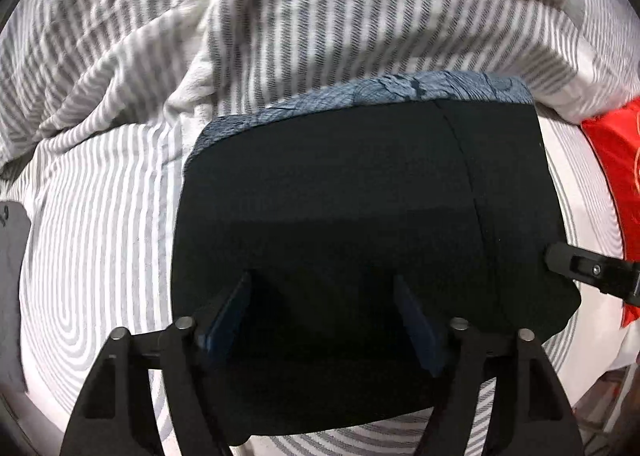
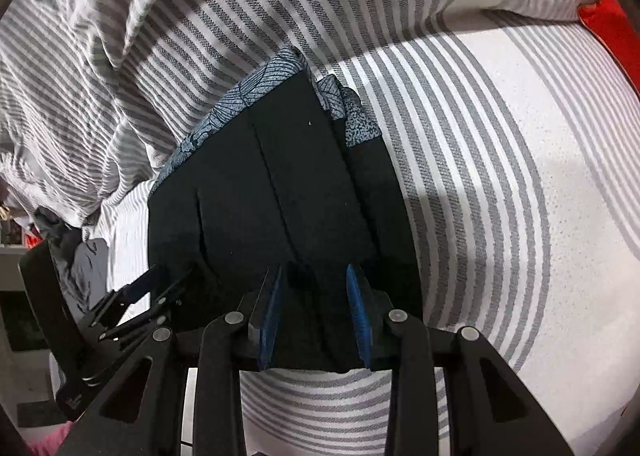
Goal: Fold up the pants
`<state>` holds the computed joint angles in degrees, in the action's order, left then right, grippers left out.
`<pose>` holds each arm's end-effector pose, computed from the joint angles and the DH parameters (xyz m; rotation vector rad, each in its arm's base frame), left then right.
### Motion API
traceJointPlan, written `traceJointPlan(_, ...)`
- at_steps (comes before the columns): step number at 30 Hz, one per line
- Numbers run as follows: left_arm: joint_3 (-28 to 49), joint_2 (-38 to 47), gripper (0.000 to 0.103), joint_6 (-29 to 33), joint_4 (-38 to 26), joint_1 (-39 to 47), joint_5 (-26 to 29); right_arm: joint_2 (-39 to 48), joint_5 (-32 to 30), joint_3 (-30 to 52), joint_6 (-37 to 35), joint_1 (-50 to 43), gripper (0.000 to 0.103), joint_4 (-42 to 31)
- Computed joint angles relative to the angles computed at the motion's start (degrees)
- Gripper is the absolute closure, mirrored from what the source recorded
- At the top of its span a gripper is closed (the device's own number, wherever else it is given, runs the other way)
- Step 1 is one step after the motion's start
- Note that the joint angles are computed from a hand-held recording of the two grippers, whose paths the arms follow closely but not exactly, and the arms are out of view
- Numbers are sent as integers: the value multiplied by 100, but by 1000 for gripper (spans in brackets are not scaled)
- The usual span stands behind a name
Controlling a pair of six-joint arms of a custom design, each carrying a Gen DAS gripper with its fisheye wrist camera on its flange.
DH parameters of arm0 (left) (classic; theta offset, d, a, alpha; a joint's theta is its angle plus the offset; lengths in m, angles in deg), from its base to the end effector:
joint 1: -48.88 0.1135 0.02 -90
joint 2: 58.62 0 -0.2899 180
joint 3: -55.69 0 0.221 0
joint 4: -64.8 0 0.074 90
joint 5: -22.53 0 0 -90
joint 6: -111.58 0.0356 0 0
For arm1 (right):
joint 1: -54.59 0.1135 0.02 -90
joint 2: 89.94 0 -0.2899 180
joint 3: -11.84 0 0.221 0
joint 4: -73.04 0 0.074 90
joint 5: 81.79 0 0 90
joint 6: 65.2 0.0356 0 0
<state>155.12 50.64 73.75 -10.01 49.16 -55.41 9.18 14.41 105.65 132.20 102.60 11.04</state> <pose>0.3436 -0.0058 0.2411 1.3069 2.6526 -0.2190 0.2224 0.2414 0.2784 1.4664 2.5077 0.5360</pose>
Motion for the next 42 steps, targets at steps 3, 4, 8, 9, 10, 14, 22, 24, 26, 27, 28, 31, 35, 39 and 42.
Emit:
traceJointPlan(3, -40, -7, 27, 1, 28, -10, -21, 145, -57, 237, -194, -50, 58, -184)
traceJointPlan(4, -10, 1, 27, -5, -25, 5, -5, 172, -60, 272, -254, -61, 53, -178)
traceJointPlan(8, -59, -31, 27, 36, 9, 24, -3, 398, -39, 558, -453, -82, 42, -313)
traceJointPlan(9, -84, -60, 27, -31, 13, -44, -10, 455, -26, 644, -503, -72, 42, -390)
traceJointPlan(10, -93, -65, 27, -24, 9, -29, -4, 499, -20, 701, -536, -72, 41, -431)
traceJointPlan(14, -21, 20, 27, -61, 30, -59, -4, 517, -2, 732, -555, -57, 40, -462)
traceJointPlan(22, -90, 69, 15, -101, 132, -113, -32, 373, 73, 457, -415, -22, 40, -186)
traceJointPlan(24, -150, 65, 15, -96, 203, -110, -5, 372, 106, 437, -390, 3, 40, -163)
traceJointPlan(26, -161, 60, 15, -97, 214, -111, 0, 362, 122, 416, -375, 16, 39, -135)
traceJointPlan(27, -167, 61, 15, -104, 222, -116, -3, 359, 124, 411, -372, 16, 39, -126)
traceJointPlan(28, -170, 61, 15, -101, 225, -115, -3, 348, 126, 396, -367, 18, 38, -112)
traceJointPlan(31, -168, 61, 15, -89, 223, -110, 1, 320, 128, 352, -362, 12, 38, -68)
traceJointPlan(35, -297, 83, 0, -290, 552, -169, -246, 301, 144, 284, -336, 16, 37, 7)
traceJointPlan(39, 168, 453, 0, -398, 100, -165, -211, 295, 172, 240, -386, 8, 37, 63)
traceJointPlan(42, 126, 459, 0, -407, 187, -181, -203, 305, 209, 224, -392, 15, 36, 90)
